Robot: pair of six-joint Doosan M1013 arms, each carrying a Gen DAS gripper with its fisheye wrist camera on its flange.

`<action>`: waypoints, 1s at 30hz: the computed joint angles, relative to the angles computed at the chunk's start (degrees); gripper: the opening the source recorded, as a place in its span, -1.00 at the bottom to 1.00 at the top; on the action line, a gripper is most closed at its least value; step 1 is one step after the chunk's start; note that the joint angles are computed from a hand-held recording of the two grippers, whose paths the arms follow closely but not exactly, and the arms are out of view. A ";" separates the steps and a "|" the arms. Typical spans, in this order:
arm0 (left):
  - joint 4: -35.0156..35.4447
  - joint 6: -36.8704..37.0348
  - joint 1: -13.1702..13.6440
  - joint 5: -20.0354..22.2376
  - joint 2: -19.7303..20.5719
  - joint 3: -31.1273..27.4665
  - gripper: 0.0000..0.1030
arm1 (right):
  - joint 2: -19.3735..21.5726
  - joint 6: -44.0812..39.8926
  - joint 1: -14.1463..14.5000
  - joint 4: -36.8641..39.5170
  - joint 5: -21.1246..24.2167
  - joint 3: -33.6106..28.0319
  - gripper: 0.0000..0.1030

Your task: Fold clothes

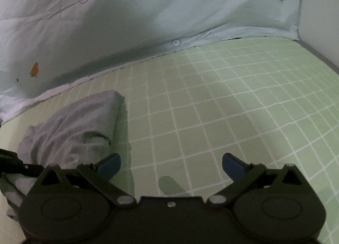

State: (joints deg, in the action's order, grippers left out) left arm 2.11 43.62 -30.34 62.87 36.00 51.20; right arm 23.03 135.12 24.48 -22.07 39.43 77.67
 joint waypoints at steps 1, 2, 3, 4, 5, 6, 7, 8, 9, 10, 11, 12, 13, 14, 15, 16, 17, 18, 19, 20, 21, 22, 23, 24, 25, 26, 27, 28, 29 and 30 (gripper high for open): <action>1.46 0.87 -0.31 0.04 -0.05 -0.17 -0.69 | 0.08 -0.84 0.05 0.53 -0.05 -0.03 1.00; 2.92 1.77 -0.62 0.05 -0.09 -0.34 -0.71 | 0.18 -1.50 0.13 0.99 0.08 -0.10 1.00; 4.92 2.62 -1.06 0.19 -0.10 -0.64 -0.72 | 0.28 -2.15 0.21 1.44 0.26 -0.19 1.00; 7.55 3.43 -1.64 0.39 -0.13 -0.98 -0.72 | 0.40 -2.68 0.28 1.79 0.49 -0.27 1.00; 10.11 4.26 -2.19 0.37 -0.30 -1.09 -0.73 | 0.51 -3.19 0.35 2.12 0.73 -0.36 1.00; 12.88 5.24 -2.77 0.12 -0.58 -1.09 -0.74 | 0.63 -3.70 0.43 2.45 0.97 -0.44 1.00; 15.32 6.11 -3.26 -0.36 -0.89 -1.03 -0.74 | 0.69 -4.09 0.49 2.70 1.09 -0.46 1.00; 17.17 6.66 -3.61 -0.81 -1.10 -1.11 -0.75 | 0.75 -4.46 0.56 2.94 1.18 -0.46 1.00; 19.02 7.22 -3.94 -1.29 -1.30 -1.18 -0.75 | 0.82 -4.71 0.61 3.11 1.32 -0.51 1.00; 20.73 7.32 -4.23 -1.93 -1.66 -0.95 -0.75 | 0.90 -4.93 0.66 3.26 1.48 -0.57 1.00; 22.26 6.84 -4.44 -2.69 -2.20 -0.39 -0.75 | 0.95 -5.12 0.69 3.39 1.58 -0.63 1.00; 23.82 6.33 -4.65 -3.44 -2.74 0.16 -0.75 | 0.99 -5.31 0.72 3.51 1.66 -0.69 1.00; 25.41 5.51 -4.85 -4.05 -3.34 0.85 -0.75 | 1.04 -5.50 0.78 3.56 1.74 -0.76 1.00; 27.02 4.09 -5.02 -4.33 -4.06 1.78 -0.75 | 1.05 -5.55 0.85 3.45 1.81 -0.82 1.00; 28.40 2.29 -5.12 -4.02 -4.69 2.70 -0.75 | 1.02 -5.69 0.89 3.35 1.79 -0.82 1.00; 29.43 0.32 -5.13 -3.19 -5.15 3.49 -0.75 | 1.02 -5.93 0.93 3.29 1.80 -0.82 1.00; 29.81 -1.34 -4.99 -2.15 -5.60 4.35 -0.75 | 1.04 -6.05 0.98 3.16 1.89 -0.85 1.00; 28.47 -2.32 -4.53 -0.73 -5.90 5.19 -0.74 | 1.07 -6.14 1.02 3.02 2.00 -0.90 1.00; 25.88 -2.87 -3.82 0.81 -5.97 5.88 -0.73 | 1.15 -6.31 1.01 3.19 2.13 -0.99 1.00; 23.29 -3.42 -3.08 2.33 -6.00 6.53 -0.70 | 1.25 -6.39 0.99 3.64 2.38 -1.17 1.00; 21.27 -4.38 -2.46 3.09 -6.22 7.36 -0.65 | 1.36 -6.44 0.96 4.13 2.65 -1.37 1.00; 19.97 -5.85 -2.04 2.88 -6.73 8.46 -0.66 | 1.47 -6.48 0.94 4.62 2.93 -1.58 1.00; 18.65 -7.28 -1.59 2.64 -7.23 9.54 -0.65 | 1.53 -6.58 0.93 5.09 3.00 -1.79 1.00; 17.30 -8.66 -1.14 2.38 -7.72 10.61 -0.58 | 1.57 -6.50 0.97 5.28 2.84 -2.07 1.00; 16.63 -9.93 -0.82 1.57 -8.28 11.62 -0.52 | 1.65 -6.38 1.05 5.33 2.59 -2.39 1.00; 17.01 -11.07 -0.71 0.10 -8.90 12.49 -0.40 | 1.72 -6.41 1.09 5.62 2.16 -2.76 1.00; 17.61 -12.05 -0.63 -1.25 -9.29 12.99 -0.35 | 1.80 -6.52 1.11 6.15 1.50 -3.18 1.00; 18.18 -12.68 -0.45 -2.50 -9.45 13.15 -0.33 | 1.99 -6.94 1.13 6.83 0.83 -3.72 1.00; 18.52 -12.85 -0.23 -3.70 -9.47 13.15 -0.31 | 2.21 -7.43 1.14 7.54 0.19 -4.29 1.00; 18.70 -12.77 -0.07 -4.79 -9.33 12.99 -0.29 | 2.63 -8.25 1.20 8.11 -0.25 -5.09 1.00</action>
State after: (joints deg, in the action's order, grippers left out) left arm 20.81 30.85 -30.40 58.08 26.67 64.19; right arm 25.67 126.87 25.68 -13.96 39.18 72.58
